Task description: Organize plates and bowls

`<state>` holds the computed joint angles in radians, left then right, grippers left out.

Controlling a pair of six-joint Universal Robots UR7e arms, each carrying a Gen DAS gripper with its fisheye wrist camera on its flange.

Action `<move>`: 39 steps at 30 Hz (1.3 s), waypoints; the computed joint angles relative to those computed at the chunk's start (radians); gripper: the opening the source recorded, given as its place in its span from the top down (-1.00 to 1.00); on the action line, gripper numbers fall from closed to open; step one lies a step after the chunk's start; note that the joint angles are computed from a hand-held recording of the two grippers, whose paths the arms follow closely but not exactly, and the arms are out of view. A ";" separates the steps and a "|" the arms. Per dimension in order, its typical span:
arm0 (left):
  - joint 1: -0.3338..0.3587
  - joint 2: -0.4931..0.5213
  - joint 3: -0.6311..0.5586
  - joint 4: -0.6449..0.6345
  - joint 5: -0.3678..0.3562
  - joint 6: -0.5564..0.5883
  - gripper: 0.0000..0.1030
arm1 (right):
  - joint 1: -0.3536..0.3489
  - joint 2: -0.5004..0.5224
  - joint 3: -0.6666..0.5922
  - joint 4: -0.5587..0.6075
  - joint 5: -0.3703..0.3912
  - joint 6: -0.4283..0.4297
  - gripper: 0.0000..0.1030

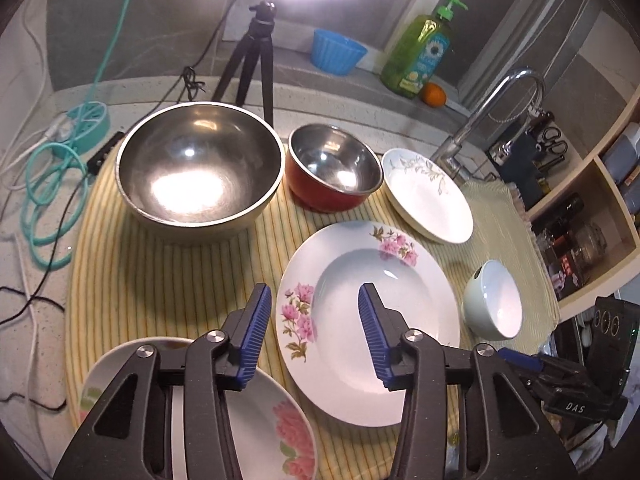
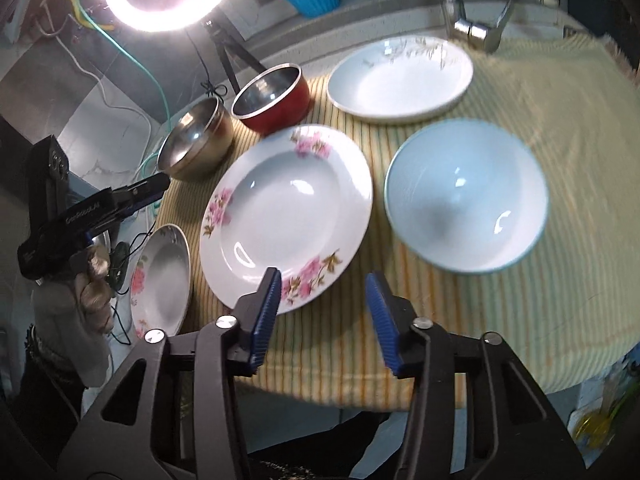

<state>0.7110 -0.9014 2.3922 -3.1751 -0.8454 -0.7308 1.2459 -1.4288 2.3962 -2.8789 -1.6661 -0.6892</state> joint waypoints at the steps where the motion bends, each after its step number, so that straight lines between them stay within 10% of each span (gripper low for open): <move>1: 0.017 0.002 -0.008 -0.001 -0.017 0.016 0.30 | -0.008 0.010 -0.005 0.017 0.004 0.013 0.30; 39: 0.230 0.073 -0.176 0.089 -0.216 0.187 0.58 | -0.090 0.071 -0.034 0.063 0.053 0.117 0.65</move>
